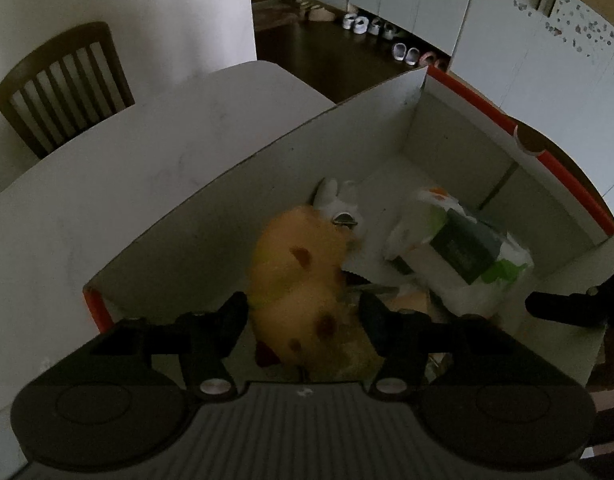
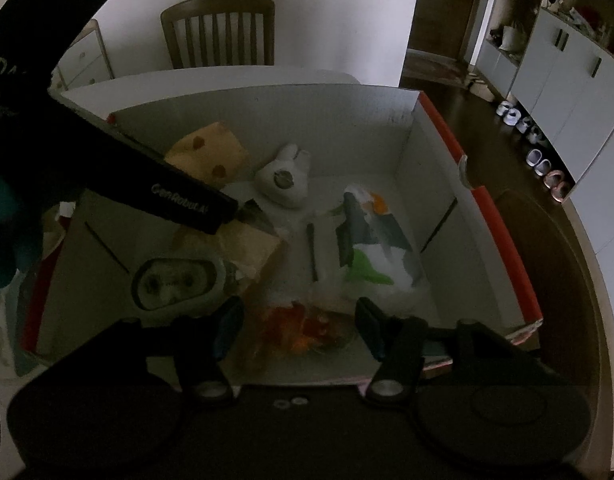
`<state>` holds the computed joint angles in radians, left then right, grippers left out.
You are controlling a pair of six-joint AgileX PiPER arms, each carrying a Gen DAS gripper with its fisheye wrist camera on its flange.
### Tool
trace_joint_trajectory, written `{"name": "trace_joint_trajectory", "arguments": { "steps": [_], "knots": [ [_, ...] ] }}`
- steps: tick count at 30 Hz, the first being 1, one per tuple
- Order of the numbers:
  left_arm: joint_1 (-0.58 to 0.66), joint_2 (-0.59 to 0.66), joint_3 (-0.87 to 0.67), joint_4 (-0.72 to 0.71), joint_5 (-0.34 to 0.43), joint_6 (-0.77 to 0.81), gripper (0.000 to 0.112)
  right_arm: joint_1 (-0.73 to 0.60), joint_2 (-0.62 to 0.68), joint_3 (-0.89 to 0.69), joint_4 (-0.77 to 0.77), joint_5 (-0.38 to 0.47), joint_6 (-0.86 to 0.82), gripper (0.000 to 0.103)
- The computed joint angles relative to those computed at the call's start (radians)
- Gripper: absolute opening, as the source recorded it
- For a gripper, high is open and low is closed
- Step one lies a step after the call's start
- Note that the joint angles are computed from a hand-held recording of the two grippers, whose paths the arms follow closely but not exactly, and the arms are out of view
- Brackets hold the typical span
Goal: Organize objects
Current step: 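Release the yellow plush in the box with the left gripper while the right gripper releases the keychain, then withdraw both tools from the red shoebox back over the table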
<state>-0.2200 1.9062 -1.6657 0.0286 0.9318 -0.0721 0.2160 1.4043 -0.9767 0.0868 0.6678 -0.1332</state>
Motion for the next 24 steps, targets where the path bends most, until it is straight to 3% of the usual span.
{"name": "trace_joint_trajectory", "arguments": {
  "steps": [5, 24],
  "knots": [
    [-0.001, -0.030, 0.042, -0.002, -0.038, 0.003, 0.069, -0.013, -0.010, 0.004, 0.015, 0.001, -0.004, 0.063],
    [0.057, -0.281, 0.279, -0.132, -0.170, 0.130, 0.069, 0.009, -0.164, -0.004, -0.019, 0.057, 0.109, 0.069]
  ]
}}
